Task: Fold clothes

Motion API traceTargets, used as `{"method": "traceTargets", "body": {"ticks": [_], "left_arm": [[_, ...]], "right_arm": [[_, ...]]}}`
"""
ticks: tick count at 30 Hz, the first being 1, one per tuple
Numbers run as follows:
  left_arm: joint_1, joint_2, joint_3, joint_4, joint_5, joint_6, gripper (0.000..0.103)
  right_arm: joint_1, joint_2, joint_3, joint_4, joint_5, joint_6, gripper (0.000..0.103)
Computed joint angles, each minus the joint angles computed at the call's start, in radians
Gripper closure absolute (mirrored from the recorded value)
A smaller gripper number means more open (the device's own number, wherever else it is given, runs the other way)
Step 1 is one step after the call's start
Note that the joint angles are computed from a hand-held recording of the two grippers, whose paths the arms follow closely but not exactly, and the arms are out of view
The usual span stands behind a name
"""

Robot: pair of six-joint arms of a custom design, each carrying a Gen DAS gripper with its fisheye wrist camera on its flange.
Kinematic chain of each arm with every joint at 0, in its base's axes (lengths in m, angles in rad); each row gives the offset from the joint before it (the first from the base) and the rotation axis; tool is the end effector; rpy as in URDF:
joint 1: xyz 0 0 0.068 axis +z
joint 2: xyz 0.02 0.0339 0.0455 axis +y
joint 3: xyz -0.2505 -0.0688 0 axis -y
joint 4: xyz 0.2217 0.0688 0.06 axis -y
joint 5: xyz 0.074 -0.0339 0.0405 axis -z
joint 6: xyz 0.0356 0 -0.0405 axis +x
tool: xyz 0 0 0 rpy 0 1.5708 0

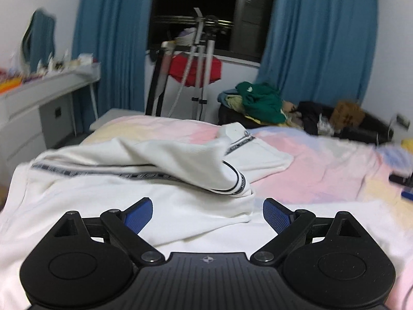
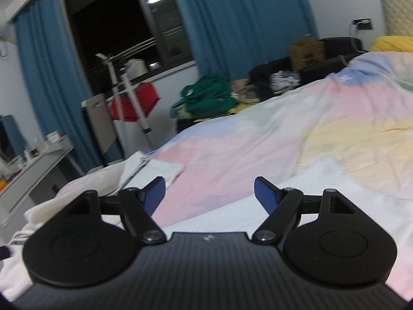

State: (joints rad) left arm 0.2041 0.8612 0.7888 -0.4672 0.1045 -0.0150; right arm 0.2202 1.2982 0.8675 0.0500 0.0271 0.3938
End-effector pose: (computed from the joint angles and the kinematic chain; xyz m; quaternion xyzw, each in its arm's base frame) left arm 0.1732 0.0321 0.2911 -0.0694 0.8664 0.0013 0.4945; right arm 0.2742 0.0604 0.2760 0.0794 0.8243 0.1587 0.5377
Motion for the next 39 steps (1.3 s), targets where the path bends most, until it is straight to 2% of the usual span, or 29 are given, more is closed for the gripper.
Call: {"method": "traceTargets", "body": {"ticks": [5, 10, 14, 20, 32, 35, 39], "left_arm": [[-0.065, 0.113, -0.109, 0.203, -0.042, -0.015, 0.009], [-0.042, 0.143, -0.187, 0.310, -0.026, 0.041, 0.009], [-0.037, 0.152, -0.222, 0.351, -0.018, 0.042, 0.009], [-0.015, 0.180, -0.211, 0.337, 0.014, 0.036, 0.009], [-0.012, 0.119, -0.219, 0.301, 0.003, 0.044, 0.009], [-0.028, 0.104, -0.219, 0.291, -0.033, 0.060, 0.009], [-0.017, 0.088, -0.214, 0.274, -0.027, 0.058, 0.009]], "right_arm": [[0.109, 0.036, -0.019, 0.066, 0.016, -0.019, 0.025], [0.193, 0.087, -0.005, 0.112, 0.063, -0.054, 0.025], [0.207, 0.127, 0.014, 0.142, 0.057, -0.023, 0.025], [0.204, 0.180, 0.045, 0.125, 0.053, 0.009, 0.025], [0.201, 0.184, 0.026, 0.131, 0.042, 0.020, 0.025], [0.201, 0.189, 0.018, 0.135, 0.042, 0.029, 0.025], [0.187, 0.205, 0.023, 0.123, -0.005, 0.053, 0.025]]}}
